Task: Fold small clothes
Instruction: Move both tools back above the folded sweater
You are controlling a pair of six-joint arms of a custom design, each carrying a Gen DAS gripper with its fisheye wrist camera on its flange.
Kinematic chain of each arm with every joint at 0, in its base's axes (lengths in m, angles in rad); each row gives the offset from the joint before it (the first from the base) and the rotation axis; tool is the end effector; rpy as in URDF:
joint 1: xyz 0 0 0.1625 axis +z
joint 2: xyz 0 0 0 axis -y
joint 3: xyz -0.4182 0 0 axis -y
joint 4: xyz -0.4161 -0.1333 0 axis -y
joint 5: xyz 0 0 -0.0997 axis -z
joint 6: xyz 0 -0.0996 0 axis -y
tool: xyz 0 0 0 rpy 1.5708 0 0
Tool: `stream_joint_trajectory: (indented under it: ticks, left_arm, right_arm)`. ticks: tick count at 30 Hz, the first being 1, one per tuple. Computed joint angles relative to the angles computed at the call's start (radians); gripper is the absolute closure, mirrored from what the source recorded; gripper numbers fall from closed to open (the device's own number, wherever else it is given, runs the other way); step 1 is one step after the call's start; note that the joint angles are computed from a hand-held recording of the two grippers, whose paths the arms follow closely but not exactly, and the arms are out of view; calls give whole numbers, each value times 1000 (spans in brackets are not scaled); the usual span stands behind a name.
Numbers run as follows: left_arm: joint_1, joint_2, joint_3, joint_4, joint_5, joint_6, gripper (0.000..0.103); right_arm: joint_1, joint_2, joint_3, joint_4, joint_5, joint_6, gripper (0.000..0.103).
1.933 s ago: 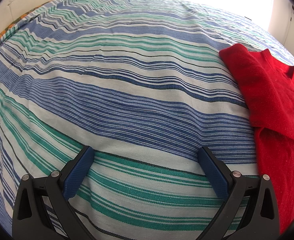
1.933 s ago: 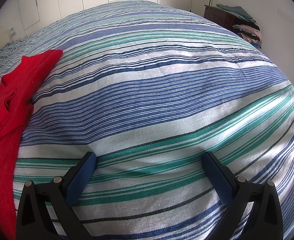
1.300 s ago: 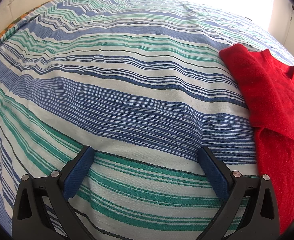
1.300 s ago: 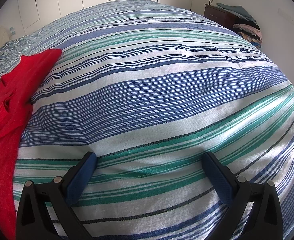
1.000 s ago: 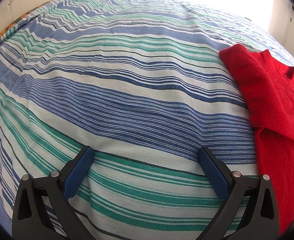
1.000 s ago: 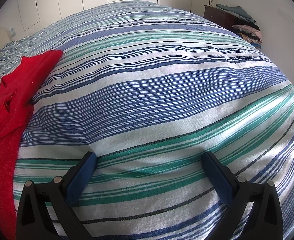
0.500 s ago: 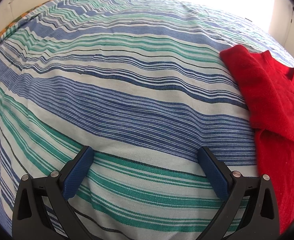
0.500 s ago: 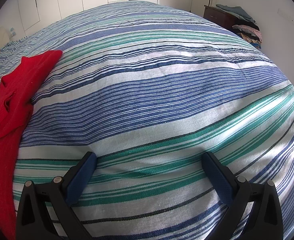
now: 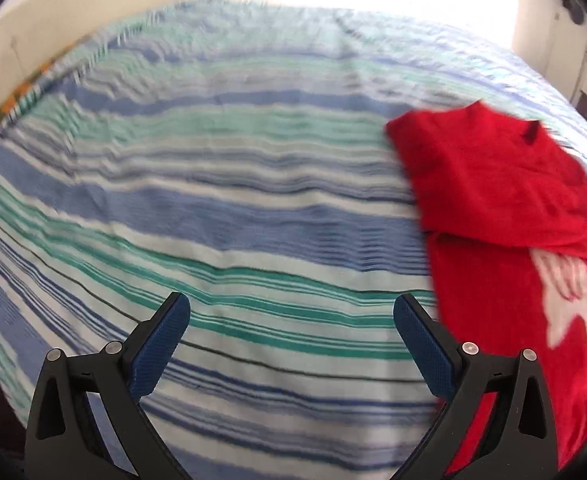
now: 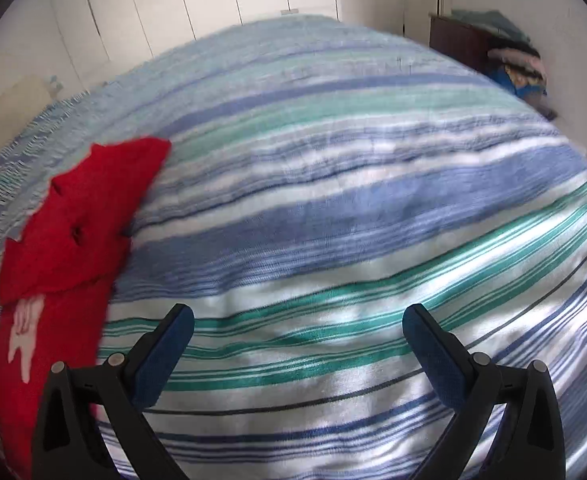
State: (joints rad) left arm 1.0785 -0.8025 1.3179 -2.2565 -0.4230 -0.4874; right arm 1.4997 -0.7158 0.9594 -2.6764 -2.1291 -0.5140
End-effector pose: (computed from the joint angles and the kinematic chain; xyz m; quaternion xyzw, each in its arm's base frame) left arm -0.1607 -0.7738 0.2347 -0.0441 0.8369 -0.3175 0.4437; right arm 0.0201 -0.8520 0.3573 0.0795 -0.8773 0.3124 0.3555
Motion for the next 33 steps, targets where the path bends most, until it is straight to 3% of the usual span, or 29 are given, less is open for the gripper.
stream_joint_trajectory:
  ticks: [2, 5, 9, 14, 19, 22, 26, 29, 33]
  left_arm:
    - [-35, -11, 37, -95, 23, 70, 1]
    - [-64, -21, 50, -134, 20, 91, 1]
    - [-83, -24, 37, -109, -5, 48, 1]
    - [-101, -22, 33, -110, 1, 55, 1]
    - [-170, -96, 142, -244, 22, 149, 0]
    - [-186, -197, 270, -255, -166, 146, 0]
    - [-138, -237, 328, -102, -396, 18, 2]
    - [-110, -238, 348, -119, -469, -13, 3]
    - [-74, -216, 323, -132, -545, -17, 3]
  right_arm:
    - [17, -72, 104, -120, 62, -118, 0]
    - [48, -141, 199, -213, 76, -261, 0]
    - [88, -208, 295, -309, 106, -367, 0]
    - [125, -257, 357, -320, 199, -348, 0]
    - [154, -308, 410, -185, 286, -260, 0]
    - [147, -391, 500, -79, 418, -248, 0]
    - [98, -439, 550, 201, 497, -171, 0]
    - [85, -423, 578, 246, 403, -127, 0]
    - [55, -390, 514, 467, 376, -9, 0]
